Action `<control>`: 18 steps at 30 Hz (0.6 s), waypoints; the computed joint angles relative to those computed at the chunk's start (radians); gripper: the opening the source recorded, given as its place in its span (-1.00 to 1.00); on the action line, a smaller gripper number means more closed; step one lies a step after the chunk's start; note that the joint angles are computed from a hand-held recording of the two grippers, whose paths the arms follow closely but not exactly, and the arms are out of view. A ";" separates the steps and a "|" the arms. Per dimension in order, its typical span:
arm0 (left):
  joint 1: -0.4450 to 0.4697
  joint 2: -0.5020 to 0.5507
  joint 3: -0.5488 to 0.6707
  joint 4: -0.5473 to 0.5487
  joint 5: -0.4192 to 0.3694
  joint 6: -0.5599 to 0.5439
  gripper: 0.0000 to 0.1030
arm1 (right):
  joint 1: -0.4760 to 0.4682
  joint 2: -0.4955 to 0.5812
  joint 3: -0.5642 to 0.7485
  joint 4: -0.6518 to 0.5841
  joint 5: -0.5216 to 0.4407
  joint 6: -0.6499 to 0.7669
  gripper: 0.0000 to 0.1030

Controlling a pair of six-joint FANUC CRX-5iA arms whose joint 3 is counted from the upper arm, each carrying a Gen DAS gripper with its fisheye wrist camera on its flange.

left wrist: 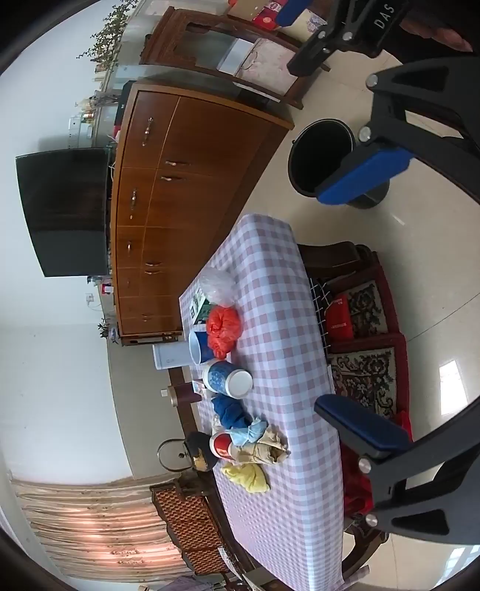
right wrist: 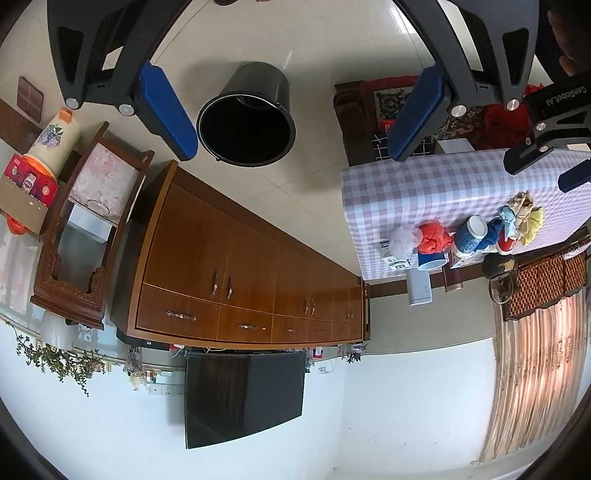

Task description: Collect trash

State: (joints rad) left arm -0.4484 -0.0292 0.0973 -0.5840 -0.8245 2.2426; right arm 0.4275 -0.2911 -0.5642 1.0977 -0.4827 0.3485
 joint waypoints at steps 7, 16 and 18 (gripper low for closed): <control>-0.003 -0.005 -0.011 -0.007 0.011 0.009 1.00 | 0.014 0.000 0.009 -0.031 -0.019 0.033 1.00; -0.002 -0.018 -0.018 -0.006 0.000 0.012 1.00 | 0.011 0.004 0.013 -0.032 -0.018 0.034 1.00; -0.002 -0.008 -0.012 -0.002 -0.002 0.011 1.00 | 0.011 0.004 0.010 -0.024 -0.016 0.026 1.00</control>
